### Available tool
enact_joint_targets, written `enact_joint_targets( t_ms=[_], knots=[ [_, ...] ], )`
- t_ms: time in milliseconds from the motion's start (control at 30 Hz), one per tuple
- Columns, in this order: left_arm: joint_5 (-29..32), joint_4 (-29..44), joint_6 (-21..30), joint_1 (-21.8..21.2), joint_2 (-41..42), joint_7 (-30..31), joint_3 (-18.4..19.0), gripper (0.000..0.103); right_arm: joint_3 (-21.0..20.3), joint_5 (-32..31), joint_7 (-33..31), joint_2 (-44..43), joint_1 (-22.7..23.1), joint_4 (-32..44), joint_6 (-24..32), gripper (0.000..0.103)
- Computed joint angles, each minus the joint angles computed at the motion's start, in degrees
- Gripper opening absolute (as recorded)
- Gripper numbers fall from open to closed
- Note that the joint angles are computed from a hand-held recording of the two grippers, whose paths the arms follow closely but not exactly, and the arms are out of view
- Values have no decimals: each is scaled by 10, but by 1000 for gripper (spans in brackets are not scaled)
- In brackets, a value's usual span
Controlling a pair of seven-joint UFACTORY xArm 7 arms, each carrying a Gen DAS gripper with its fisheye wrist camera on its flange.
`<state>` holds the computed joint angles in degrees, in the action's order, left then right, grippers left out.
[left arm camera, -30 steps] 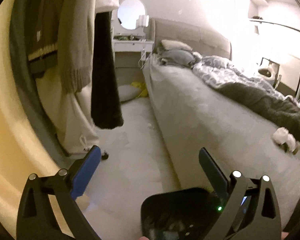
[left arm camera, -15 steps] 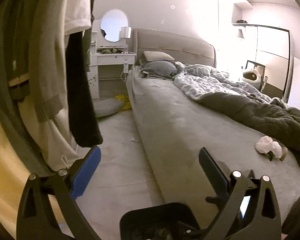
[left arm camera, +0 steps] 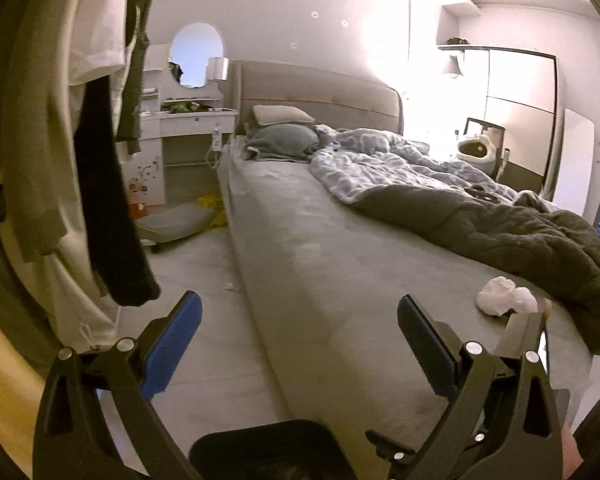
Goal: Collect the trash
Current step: 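Move both tools back over the tissue wads on the bed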
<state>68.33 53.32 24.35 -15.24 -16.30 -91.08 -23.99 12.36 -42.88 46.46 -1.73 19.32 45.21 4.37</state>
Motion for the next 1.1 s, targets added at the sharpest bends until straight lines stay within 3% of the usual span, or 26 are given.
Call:
enact_joint_targets(
  t_ms=[100,333,467,767,1000,1100],
  knots=[
    [8,24,1,-9,26,-1,-2,100,-3,-17,4,-26,-17,-17,-3,94],
    [34,82,8,-51,78,-11,16,100,-17,76,-90,-85,-43,-68,-33,95],
    [47,110,7,-76,105,-28,32,100,-59,143,-167,-119,-29,-95,-37,95],
    [36,180,-1,-140,177,4,67,100,-111,202,-307,-161,-52,-123,-42,96],
    [-9,253,9,-198,248,68,97,100,-178,263,-412,-187,-17,-151,-53,96],
    [-8,294,45,-231,281,89,112,100,-224,297,-459,-207,21,-162,-54,96]
  ],
)
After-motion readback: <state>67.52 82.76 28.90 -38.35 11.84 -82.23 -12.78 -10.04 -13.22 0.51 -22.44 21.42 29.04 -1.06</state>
